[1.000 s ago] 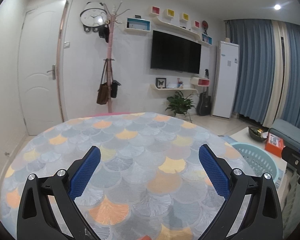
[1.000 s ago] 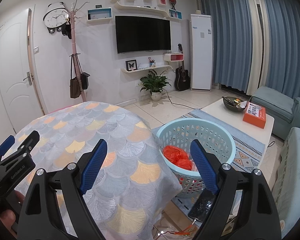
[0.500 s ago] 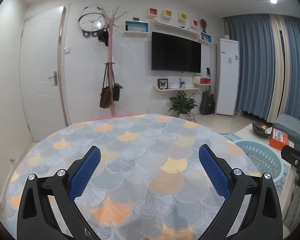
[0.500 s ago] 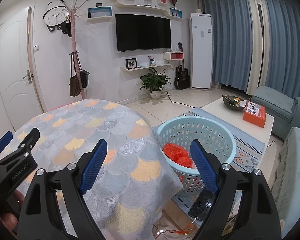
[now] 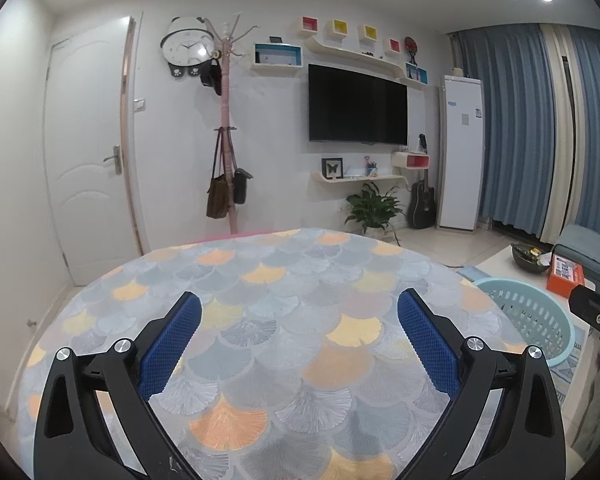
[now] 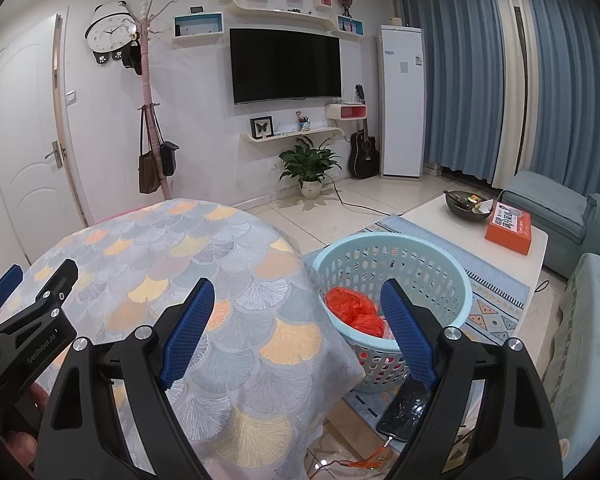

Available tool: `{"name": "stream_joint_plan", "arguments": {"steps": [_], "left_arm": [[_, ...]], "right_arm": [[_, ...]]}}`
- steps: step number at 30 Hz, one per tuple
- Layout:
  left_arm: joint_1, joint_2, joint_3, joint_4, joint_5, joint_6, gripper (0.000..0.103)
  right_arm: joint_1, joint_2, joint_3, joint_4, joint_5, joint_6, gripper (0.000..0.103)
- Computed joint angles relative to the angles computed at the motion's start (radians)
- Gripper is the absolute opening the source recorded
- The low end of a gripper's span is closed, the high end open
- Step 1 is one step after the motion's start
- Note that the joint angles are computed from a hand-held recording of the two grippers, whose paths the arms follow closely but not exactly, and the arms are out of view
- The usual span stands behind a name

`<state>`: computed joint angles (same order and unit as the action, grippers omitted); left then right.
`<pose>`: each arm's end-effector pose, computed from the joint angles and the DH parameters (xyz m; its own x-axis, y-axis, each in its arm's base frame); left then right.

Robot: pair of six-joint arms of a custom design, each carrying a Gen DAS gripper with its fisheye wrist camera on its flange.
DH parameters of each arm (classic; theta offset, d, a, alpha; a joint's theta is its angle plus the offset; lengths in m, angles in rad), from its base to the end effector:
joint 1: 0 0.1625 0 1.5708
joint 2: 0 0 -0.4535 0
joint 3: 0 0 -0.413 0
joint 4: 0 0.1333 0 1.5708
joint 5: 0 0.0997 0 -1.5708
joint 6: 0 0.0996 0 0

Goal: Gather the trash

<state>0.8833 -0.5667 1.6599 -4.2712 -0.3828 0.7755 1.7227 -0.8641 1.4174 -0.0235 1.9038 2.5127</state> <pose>-0.2101 -0.6116 0.1402 -0.6424 -0.3620 -0.6755 0.5974 0.3155 -0.7372 0.2020 -0.6537 0.1568 -0.7450 -0.1840 0.6412 -0.6365 0.4839 -0.6006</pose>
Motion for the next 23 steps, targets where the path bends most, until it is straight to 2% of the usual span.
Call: {"name": "stream_joint_plan", "arguments": {"steps": [9,14,16,19,23], "left_arm": [[0.000,-0.009,0.012,0.030,0.006,-0.039,0.096],[-0.002,0.000,0.000,0.005,0.006,-0.009,0.096],[-0.002,-0.003,0.005,0.025,0.014,-0.030,0.096],[0.002,-0.023,0.032,0.106,0.012,-0.126,0.096],[0.001,-0.023,0.031,0.108,0.012,-0.128,0.096]], "right_arm": [[0.001,0.004,-0.005,0.003,0.000,0.000,0.081],[0.001,0.004,-0.004,0.002,0.001,0.000,0.081],[0.001,0.004,-0.004,0.001,0.002,0.000,0.081],[0.001,0.005,-0.005,0.003,0.002,0.002,0.081],[0.001,0.005,-0.006,0.003,0.002,0.000,0.081]]}}
